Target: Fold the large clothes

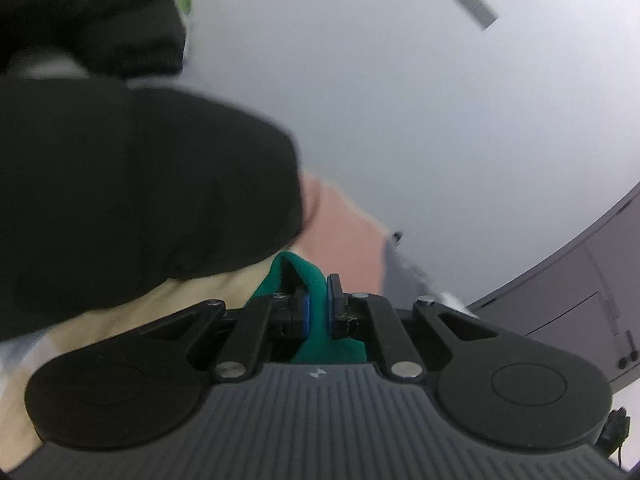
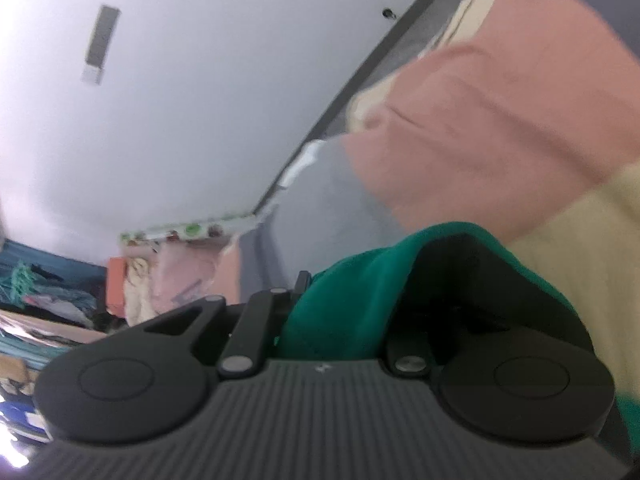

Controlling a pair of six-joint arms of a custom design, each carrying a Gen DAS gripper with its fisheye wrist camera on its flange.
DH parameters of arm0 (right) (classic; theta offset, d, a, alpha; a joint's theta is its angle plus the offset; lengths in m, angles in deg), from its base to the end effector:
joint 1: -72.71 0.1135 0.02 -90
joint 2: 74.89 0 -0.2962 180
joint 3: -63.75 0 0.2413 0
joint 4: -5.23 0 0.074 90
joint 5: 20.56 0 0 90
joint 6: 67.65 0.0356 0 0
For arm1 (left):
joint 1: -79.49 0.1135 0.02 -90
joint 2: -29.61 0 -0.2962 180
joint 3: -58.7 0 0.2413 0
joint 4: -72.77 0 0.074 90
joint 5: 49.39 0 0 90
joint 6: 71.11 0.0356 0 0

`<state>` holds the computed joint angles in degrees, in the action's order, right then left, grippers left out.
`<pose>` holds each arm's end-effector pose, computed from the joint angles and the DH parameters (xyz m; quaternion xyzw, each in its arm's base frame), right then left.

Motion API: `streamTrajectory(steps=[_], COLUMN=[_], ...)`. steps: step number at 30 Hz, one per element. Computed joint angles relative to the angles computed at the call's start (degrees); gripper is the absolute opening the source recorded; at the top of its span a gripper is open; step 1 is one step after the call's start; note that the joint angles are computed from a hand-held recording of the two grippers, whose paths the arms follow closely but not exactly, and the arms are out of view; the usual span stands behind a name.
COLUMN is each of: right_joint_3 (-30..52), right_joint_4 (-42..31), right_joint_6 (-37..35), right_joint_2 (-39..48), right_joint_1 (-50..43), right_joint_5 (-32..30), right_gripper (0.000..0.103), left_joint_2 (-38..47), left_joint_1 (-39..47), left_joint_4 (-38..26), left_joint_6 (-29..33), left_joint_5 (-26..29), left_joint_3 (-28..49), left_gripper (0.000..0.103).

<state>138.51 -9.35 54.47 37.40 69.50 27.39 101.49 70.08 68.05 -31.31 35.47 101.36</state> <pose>0.3861 0.0022 0.1613 0.1569 0.8766 0.4042 0.2087 0.2267 -0.0343 0.2161 -0.3271 0.8192 -0.1990 0.4270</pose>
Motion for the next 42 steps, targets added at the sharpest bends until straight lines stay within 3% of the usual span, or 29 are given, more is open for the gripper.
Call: streamTrajectory(steps=[5, 10, 12, 15, 16, 18, 20, 23, 26, 31, 33, 35, 37, 40, 42], right_joint_3=[5.39, 5.88, 5.09, 4.73, 4.36, 2.40, -0.54, -4.69, -10.73, -23.13, -27.75, -31.42, -34.69, -38.51, -38.90], right_joint_4=[-1.61, -2.57, -3.14, -5.21, -6.21, -6.83, -6.05, -6.18, -4.47, -1.86, -2.61, -4.41, -6.74, -11.69, -16.44], right_joint_6=[-4.87, -8.12, -9.87, -15.22, -17.10, -20.26, -22.90, -25.40, -26.63, -29.52, -30.50, -31.38, -32.05, -33.87, -35.76], right_joint_2=[8.26, 8.75, 7.13, 4.60, 3.27, -0.15, -3.88, -10.01, -16.52, -30.47, -37.62, -44.29, -50.96, -60.70, -65.53], right_joint_1=[1.56, 2.86, 3.11, 4.72, 5.30, 6.61, 7.54, 9.44, 9.86, 9.11, 8.79, 7.53, 6.06, 3.66, 1.19], right_joint_5=[1.55, 3.72, 4.47, 7.86, 9.02, 10.97, 11.72, 16.11, 16.26, 16.62, 16.05, 14.49, 12.84, 10.92, 9.20], right_gripper=[0.020, 0.020, 0.020, 0.025, 0.028, 0.048, 0.059, 0.060, 0.062, 0.062, 0.062, 0.062, 0.062, 0.062, 0.062], left_joint_2=[11.98, 14.73, 14.19, 11.63, 9.73, 5.46, 0.95, -5.75, -11.61, -17.01, -14.30, -9.20, -1.00, 9.73, 15.75], left_joint_1=[6.10, 8.70, 9.32, 11.04, 10.41, 8.34, 5.01, -2.82, -14.63, -42.27, -56.34, -66.56, -75.93, -87.35, -91.93], left_joint_4=[10.21, 12.07, 9.84, 6.88, 6.04, 3.40, -0.44, -8.49, -17.13, -34.45, -44.59, -54.40, -65.18, -77.05, -82.97], left_joint_6=[3.58, 5.02, 7.55, 7.39, 7.39, 8.75, 10.40, 12.25, 10.06, -6.77, -20.66, -34.49, -51.74, -73.92, -83.63], left_joint_5=[7.63, 11.28, 13.38, 17.46, 16.79, 13.89, 9.81, 1.60, -10.50, -33.41, -43.50, -49.36, -53.22, -54.01, -53.37], left_joint_3=[-0.89, -0.08, 1.01, 1.83, 1.49, 1.27, 1.42, 2.18, 3.36, 6.30, 8.81, 12.07, 15.84, 21.03, 24.02], left_gripper=[0.010, 0.011, 0.017, 0.055, 0.068, 0.071, 0.071, 0.071, 0.071, 0.071, 0.071, 0.071, 0.071, 0.071, 0.071])
